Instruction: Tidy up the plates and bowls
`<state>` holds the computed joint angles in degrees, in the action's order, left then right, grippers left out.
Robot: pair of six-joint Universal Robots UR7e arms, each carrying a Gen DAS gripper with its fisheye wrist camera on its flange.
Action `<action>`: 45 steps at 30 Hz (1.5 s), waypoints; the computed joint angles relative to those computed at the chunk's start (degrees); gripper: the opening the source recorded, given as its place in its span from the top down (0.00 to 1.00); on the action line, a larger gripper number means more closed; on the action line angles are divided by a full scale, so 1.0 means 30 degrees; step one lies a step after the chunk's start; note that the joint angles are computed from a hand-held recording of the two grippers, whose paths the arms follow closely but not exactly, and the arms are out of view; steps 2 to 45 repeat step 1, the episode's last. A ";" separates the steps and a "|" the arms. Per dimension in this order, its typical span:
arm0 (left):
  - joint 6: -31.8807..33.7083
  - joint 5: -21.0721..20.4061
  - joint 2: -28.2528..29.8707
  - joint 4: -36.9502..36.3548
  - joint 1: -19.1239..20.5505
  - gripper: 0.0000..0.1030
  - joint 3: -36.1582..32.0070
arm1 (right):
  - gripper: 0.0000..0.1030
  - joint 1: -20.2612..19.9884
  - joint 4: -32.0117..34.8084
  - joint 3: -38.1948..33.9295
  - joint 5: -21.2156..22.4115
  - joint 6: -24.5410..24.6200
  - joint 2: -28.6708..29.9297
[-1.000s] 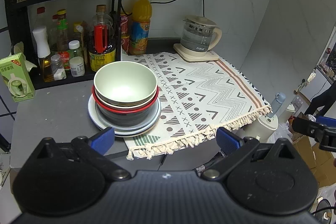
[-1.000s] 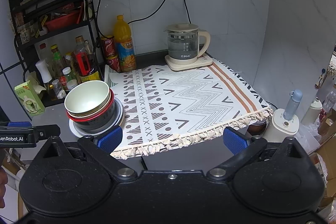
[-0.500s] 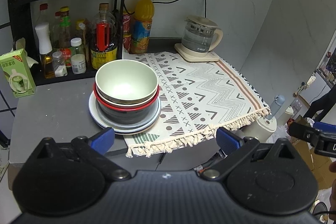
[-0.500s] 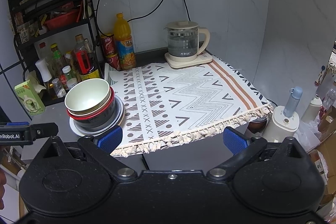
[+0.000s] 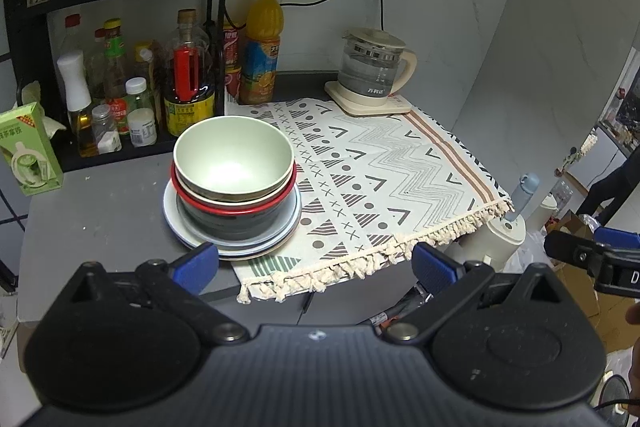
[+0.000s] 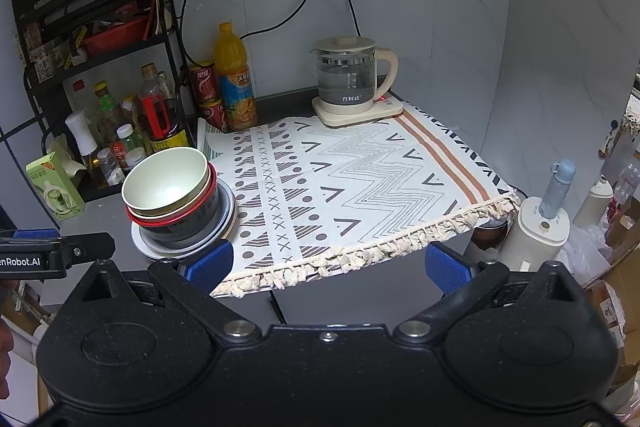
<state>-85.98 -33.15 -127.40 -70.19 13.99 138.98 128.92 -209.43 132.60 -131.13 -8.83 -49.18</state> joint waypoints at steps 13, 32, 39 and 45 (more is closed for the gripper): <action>0.0103 0.0015 0.0014 -0.0097 0.0061 0.01 -0.0010 | 0.00 0.0001 0.0065 -0.0024 0.0007 0.0055 0.0007; 0.0103 0.0015 0.0014 -0.0097 0.0061 0.01 -0.0010 | 0.00 0.0001 0.0065 -0.0024 0.0007 0.0055 0.0007; 0.0103 0.0015 0.0014 -0.0097 0.0061 0.01 -0.0010 | 0.00 0.0001 0.0065 -0.0024 0.0007 0.0055 0.0007; 0.0103 0.0015 0.0014 -0.0097 0.0061 0.01 -0.0010 | 0.00 0.0001 0.0065 -0.0024 0.0007 0.0055 0.0007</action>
